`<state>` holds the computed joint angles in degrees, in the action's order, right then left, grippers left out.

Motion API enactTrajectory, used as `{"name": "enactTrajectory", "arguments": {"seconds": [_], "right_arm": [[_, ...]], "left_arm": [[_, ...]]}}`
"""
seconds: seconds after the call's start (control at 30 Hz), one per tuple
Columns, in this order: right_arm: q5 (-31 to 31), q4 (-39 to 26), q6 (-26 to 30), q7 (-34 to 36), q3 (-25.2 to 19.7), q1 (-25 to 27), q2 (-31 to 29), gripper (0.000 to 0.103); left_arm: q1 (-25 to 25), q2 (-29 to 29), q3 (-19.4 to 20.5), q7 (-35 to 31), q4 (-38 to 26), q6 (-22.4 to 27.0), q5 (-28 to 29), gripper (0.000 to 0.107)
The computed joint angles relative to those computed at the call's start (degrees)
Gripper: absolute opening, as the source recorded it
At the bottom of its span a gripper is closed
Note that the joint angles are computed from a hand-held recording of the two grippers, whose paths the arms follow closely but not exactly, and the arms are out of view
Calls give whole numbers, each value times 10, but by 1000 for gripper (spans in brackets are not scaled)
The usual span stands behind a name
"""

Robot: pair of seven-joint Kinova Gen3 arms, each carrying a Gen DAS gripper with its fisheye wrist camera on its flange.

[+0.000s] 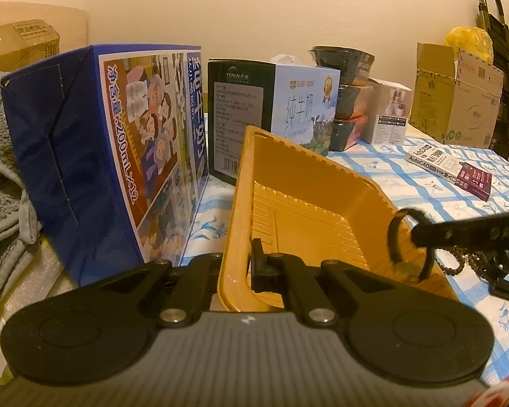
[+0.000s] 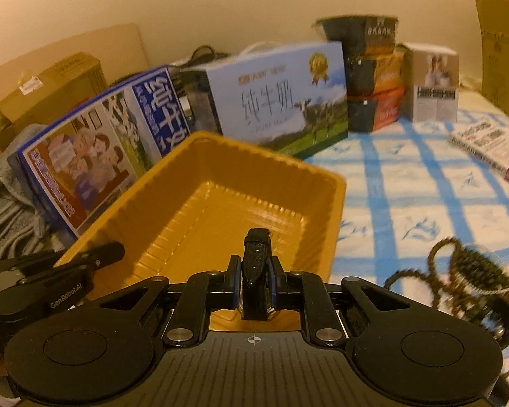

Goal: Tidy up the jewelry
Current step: 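Carry the black pendant into the orange tray and open the right gripper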

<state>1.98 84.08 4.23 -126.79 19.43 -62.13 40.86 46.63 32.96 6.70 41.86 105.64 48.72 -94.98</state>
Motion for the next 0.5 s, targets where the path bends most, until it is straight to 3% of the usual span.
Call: {"name": "enactTrajectory", "arguments": {"seconds": [0.13,0.37,0.5], "right_arm": [[9,-27,30,-8,4,-4,16,16],[-12,14,-37,-14,32,-18,0,19],[-41,56,-47,2,64,-42,-17,28]], "left_arm": [[0,0,0,-3,-1,1,3,4],[0,1,-2,-4,-3,-2,5,4],[1,1,-3,-4,-3,-1,7,4]]}}
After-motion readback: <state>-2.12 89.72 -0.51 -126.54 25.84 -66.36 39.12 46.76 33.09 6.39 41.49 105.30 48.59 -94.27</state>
